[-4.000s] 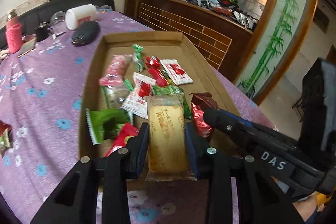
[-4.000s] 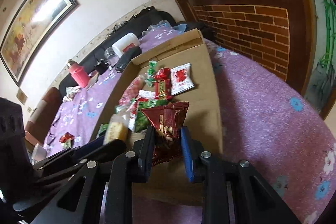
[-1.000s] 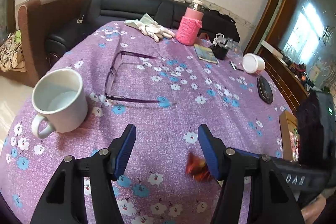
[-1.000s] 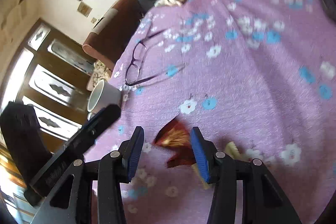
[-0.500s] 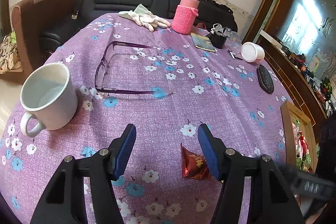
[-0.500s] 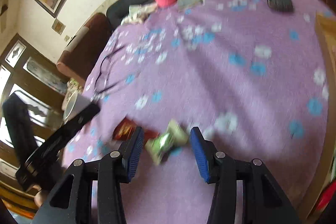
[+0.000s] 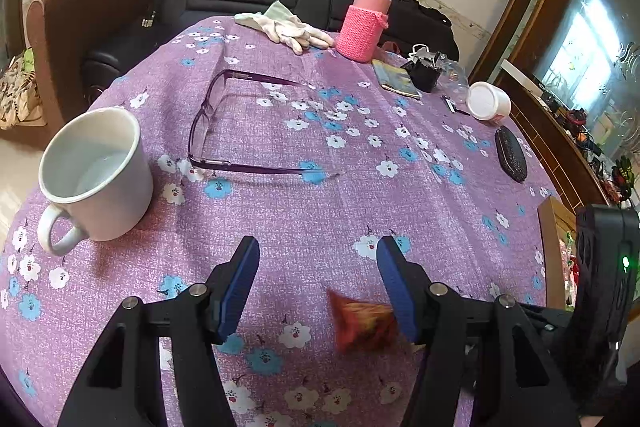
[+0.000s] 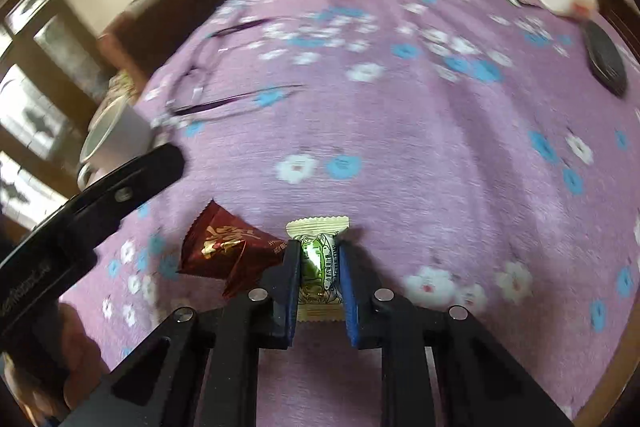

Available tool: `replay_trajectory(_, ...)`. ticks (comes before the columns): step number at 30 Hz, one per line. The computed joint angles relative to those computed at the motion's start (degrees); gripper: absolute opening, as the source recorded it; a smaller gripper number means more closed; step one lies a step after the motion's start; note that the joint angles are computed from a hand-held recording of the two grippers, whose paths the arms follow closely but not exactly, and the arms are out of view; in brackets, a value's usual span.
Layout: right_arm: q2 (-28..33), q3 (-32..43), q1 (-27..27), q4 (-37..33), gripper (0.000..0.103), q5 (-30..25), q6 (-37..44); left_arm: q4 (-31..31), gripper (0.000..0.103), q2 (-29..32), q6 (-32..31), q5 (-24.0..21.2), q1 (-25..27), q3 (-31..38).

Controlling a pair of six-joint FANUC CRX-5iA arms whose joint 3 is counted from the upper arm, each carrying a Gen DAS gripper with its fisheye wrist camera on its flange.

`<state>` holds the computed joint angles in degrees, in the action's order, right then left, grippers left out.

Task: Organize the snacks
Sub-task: 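Reach the left gripper to the red candy while right grasps green-white candy, then close the left gripper on the red gold-print candy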

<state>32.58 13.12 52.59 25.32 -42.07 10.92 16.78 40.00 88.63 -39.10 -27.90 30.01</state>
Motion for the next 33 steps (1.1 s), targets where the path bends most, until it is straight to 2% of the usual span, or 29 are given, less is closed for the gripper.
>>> replay_trajectory(2, -2.64, -5.72, 0.37, 5.87, 0.020, 3.55, -6.52, 0.74, 0.060, -0.10, -0.95, 0.12, 0.04, -0.42)
replay_trajectory(5, -6.13, -12.97, 1.28, 17.68, 0.019, 2.74, -17.61, 2.43, 0.061, 0.72, -3.04, -1.51, 0.00, 0.38)
replay_trajectory(7, -8.73, -18.58, 0.92, 24.81, 0.019, 4.85, -26.01, 2.18, 0.070, 2.13, -3.57, -4.86, -0.25, 2.79)
replay_trajectory(10, -12.59, -27.85, -1.71, 38.89, 0.020, 11.11, -42.66, -2.70, 0.076, 3.93, -2.14, -10.18, -1.17, 7.44)
replay_trajectory(12, -13.22, -29.64, -3.07, 41.79, 0.020, 13.56, -47.02, -7.01, 0.076, 5.02, -0.55, -13.27, -1.92, 10.59)
replay_trajectory(14, -13.99, -31.55, -4.98, 45.42, 0.020, 17.59, -51.55, -8.20, 0.076, 5.28, -0.44, -14.31, -2.06, 11.34)
replay_trajectory(20, -14.41, -32.37, -5.27, 49.14, 0.020, 17.99, -54.86, -9.75, 0.076, 7.46, -5.28, -18.35, -3.32, 14.38)
replay_trajectory(22, -14.48, -32.44, -5.30, 50.64, 0.020, 18.08, -55.54, -11.33, 0.071, 7.98, -5.59, -18.74, -4.07, 15.06)
replay_trajectory(23, -14.54, -32.42, -5.07, 50.80, 0.020, 17.57, -55.37, -13.58, 0.068, 7.38, -5.07, -17.42, -4.77, 14.41)
replay_trajectory(25, -14.56, -32.21, -4.44, 50.86, 0.020, 15.69, -55.03, -12.45, 0.040, 6.33, -6.49, -14.90, -4.90, 12.18)
replay_trajectory(26, -14.73, -32.46, -4.44, 51.80, 0.020, 15.34, -55.82, -12.47, 0.033, 5.93, -6.13, -14.00, -4.95, 11.44)
replay_trajectory(30, -14.79, -32.59, -4.55, 52.22, 0.020, 15.28, -56.37, -13.58, 0.034, 5.42, -5.20, -12.16, -5.39, 10.52)
replay_trajectory(33, -15.05, -32.88, -4.63, 52.90, 0.020, 14.75, -57.39, -11.47, 0.033, 4.89, -5.89, -10.40, -5.03, 9.17)
